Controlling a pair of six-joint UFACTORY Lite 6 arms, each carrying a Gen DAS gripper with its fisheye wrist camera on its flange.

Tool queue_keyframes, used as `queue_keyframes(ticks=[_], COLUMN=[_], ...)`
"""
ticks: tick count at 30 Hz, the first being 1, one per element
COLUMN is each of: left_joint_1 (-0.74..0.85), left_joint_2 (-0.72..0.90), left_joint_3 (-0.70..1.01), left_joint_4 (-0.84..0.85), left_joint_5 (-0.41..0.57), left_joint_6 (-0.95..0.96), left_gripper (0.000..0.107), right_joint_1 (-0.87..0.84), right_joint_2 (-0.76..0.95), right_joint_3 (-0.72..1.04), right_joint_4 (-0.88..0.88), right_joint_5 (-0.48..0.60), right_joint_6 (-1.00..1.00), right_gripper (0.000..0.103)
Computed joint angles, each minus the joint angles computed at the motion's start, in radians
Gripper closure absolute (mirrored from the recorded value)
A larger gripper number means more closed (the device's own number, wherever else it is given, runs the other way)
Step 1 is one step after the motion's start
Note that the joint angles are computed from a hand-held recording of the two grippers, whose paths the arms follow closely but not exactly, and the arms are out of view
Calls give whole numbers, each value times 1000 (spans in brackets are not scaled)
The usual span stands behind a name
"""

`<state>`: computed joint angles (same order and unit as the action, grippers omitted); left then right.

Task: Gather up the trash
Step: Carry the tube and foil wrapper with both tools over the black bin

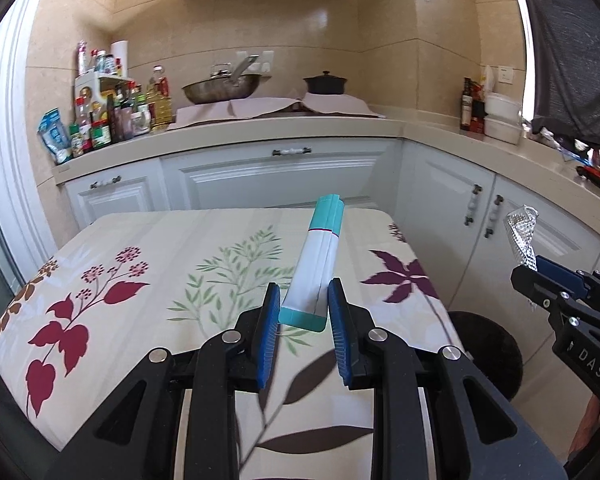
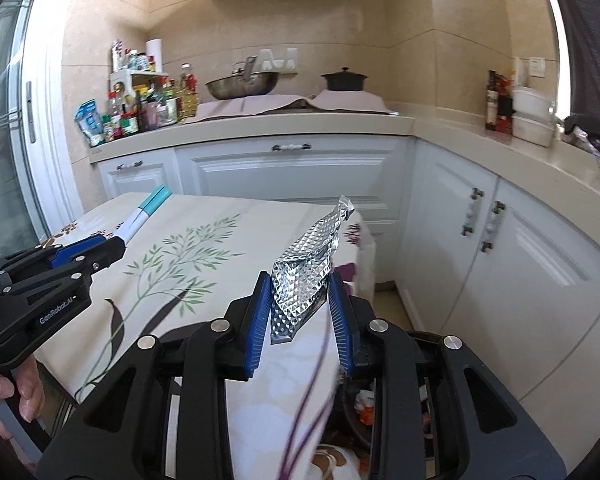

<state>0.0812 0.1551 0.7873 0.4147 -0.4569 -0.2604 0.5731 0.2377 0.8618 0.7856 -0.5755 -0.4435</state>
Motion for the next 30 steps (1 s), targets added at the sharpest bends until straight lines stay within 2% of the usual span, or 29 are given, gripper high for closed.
queue_keyframes(ticks=[7,19,30], left_joint_1=[-88,-273,-404], left_joint_2=[-23,-22,83], left_joint_3=[-26,-17,90], left_joint_4=[-16,-145,-270], left_joint_5=[-5,-6,10], left_joint_6=[-2,82,170], left_gripper=[81,81,81], right_joint_1=[-59,-187,-306], right_joint_2=[-96,-242,-254], right_joint_3=[-133,-319,-360], right_joint_4=[-15,-76,-190], right_joint_5=[-40,-71,-72], right_joint_6=[51,133,200], right_gripper=[74,74,74])
